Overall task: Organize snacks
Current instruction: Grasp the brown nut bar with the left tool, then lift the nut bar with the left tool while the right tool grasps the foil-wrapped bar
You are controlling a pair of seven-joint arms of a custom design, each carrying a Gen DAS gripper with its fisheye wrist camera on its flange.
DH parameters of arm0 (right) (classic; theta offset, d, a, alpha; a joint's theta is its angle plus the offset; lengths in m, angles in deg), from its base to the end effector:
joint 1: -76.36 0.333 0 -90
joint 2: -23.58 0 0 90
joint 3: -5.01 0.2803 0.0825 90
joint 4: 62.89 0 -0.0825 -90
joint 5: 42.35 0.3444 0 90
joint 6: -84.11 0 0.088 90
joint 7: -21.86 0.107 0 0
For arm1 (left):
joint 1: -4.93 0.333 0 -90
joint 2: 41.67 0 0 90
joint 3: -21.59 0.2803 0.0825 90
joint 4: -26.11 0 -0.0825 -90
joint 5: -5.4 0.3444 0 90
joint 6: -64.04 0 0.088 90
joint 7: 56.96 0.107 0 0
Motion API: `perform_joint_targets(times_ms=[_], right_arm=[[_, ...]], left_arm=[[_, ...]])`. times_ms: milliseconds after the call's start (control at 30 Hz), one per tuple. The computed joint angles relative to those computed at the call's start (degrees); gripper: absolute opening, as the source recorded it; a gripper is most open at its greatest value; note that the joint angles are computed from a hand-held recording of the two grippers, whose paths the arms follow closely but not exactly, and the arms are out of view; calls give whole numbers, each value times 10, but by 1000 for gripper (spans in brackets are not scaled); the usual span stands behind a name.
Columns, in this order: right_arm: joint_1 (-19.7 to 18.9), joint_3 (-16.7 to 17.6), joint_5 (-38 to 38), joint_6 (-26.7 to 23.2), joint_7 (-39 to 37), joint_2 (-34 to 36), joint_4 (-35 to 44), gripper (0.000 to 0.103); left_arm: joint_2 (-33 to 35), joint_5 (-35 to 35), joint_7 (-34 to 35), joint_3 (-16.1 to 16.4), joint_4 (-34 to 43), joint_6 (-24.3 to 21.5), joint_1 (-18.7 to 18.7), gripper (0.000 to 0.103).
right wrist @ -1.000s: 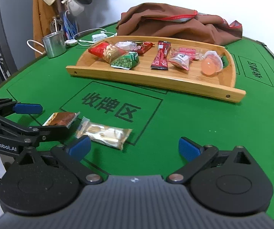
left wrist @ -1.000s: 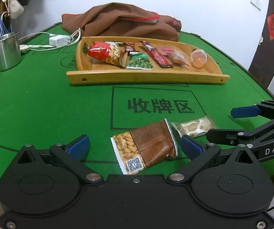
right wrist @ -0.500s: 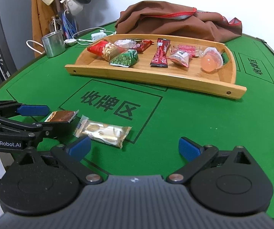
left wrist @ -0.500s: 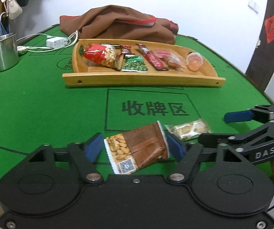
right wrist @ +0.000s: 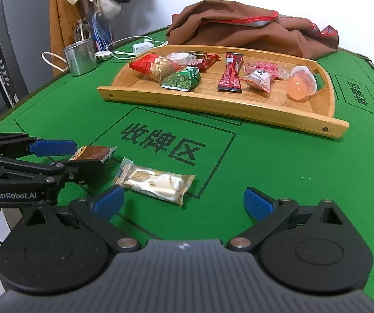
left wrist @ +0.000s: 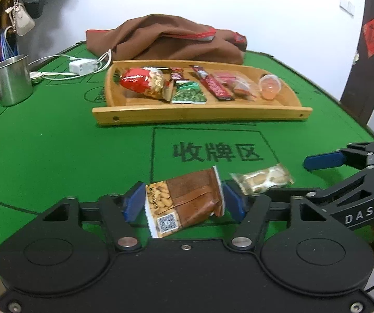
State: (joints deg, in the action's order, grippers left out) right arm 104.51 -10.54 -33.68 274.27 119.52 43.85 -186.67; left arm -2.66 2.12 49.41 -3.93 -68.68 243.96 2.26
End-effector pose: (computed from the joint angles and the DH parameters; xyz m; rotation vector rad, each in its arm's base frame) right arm 0.5683 0.1203 0.3339 -1.6924 1.7232 -0.6490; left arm 0.6330 -0.2608 0.3414 -1.3053 2.2121 -1.1216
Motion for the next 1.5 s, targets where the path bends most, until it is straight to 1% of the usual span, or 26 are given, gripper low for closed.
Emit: perform_joint_targets(times_ms=[100, 133, 167, 267, 333, 367, 400, 433, 533, 600, 667, 733, 767, 800, 833, 900, 967, 1000, 1033, 1133, 1200, 1267, 1367, 1400, 1433, 1500], right_arm=[[2, -2, 0, -3, 0, 1, 2, 103], [3, -3, 0, -3, 0, 1, 2, 103], [4, -5, 0, -4, 1, 1, 2, 103], [8, -9, -2, -5, 2, 1, 3, 103], [8, -9, -3, -6, 4, 1, 3, 103], [7, -8, -4, -6, 4, 1, 3, 103], [5, -7, -5, -6, 4, 1, 4, 103], [4, -5, -6, -7, 5, 2, 5, 103], [-10, 10, -12, -8, 6, 3, 9, 103], [-21, 22, -16, -8, 6, 4, 13, 103], [-33, 36, -21, -7, 7, 6, 16, 103], [-40, 44, -24, -7, 8, 9, 20, 103], [-38, 43, -25, -9, 8, 11, 23, 103], [-22, 28, -24, -10, 9, 14, 26, 103], [-7, 13, -24, -11, 11, 18, 29, 103], [14, -8, -24, -13, 13, 24, 35, 103], [16, -9, -27, -15, 13, 26, 38, 103], [16, -9, -28, -17, 14, 26, 39, 103], [21, -14, -29, -17, 16, 27, 39, 103], [27, -21, -33, -20, 19, 26, 38, 103], [59, -55, -33, -23, 26, 30, 37, 103], [66, -64, -36, -22, 29, 30, 35, 103], [81, -79, -38, -25, 34, 32, 35, 103], [82, -81, -40, -26, 35, 32, 35, 103], [86, -85, -41, -27, 37, 32, 35, 103], [93, -94, -42, -27, 42, 32, 33, 103]], left_arm=[[2, -3, -8, 6, 2, -1, -4, 72], [0, -1, -14, 20, 2, 1, -15, 75], [-1, 0, -20, 31, 3, 2, -23, 76], [4, 4, -22, 26, 8, 0, -19, 75], [8, 5, -12, 7, 9, -1, -4, 58], [7, 5, -9, 2, 9, -2, 0, 53], [8, 6, -1, -11, 7, -2, 9, 49], [8, 6, 4, -18, 8, -4, 15, 43], [7, 2, 19, -38, 5, -2, 29, 33], [4, -3, 15, -31, 5, 4, 22, 34], [-5, -2, -1, 3, -2, 23, -6, 38], [-14, 6, -24, 49, -8, 40, -42, 56], [-16, 9, -35, 67, -9, 46, -55, 58], [-19, 10, -50, 88, -10, 47, -72, 59], [-19, 13, -61, 96, -8, 42, -77, 62], [-14, 14, -72, 78, -2, 26, -58, 67], [-5, 7, -73, 42, 7, 0, -25, 68], [-2, 2, -74, 30, 12, -12, -15, 70], [2, -2, -71, 22, 13, -9, -9, 72], [3, 2, -77, 43, 18, -10, -28, 73], [4, 7, -76, 49, 20, -7, -35, 73], [6, 12, -72, 51, 21, -5, -37, 71], [8, 15, -69, 48, 23, -5, -38, 63], [8, 16, -64, 41, 22, -5, -34, 57], [9, 17, -60, 36, 23, -6, -31, 55], [10, 17, -61, 41, 26, -7, -37, 55]])
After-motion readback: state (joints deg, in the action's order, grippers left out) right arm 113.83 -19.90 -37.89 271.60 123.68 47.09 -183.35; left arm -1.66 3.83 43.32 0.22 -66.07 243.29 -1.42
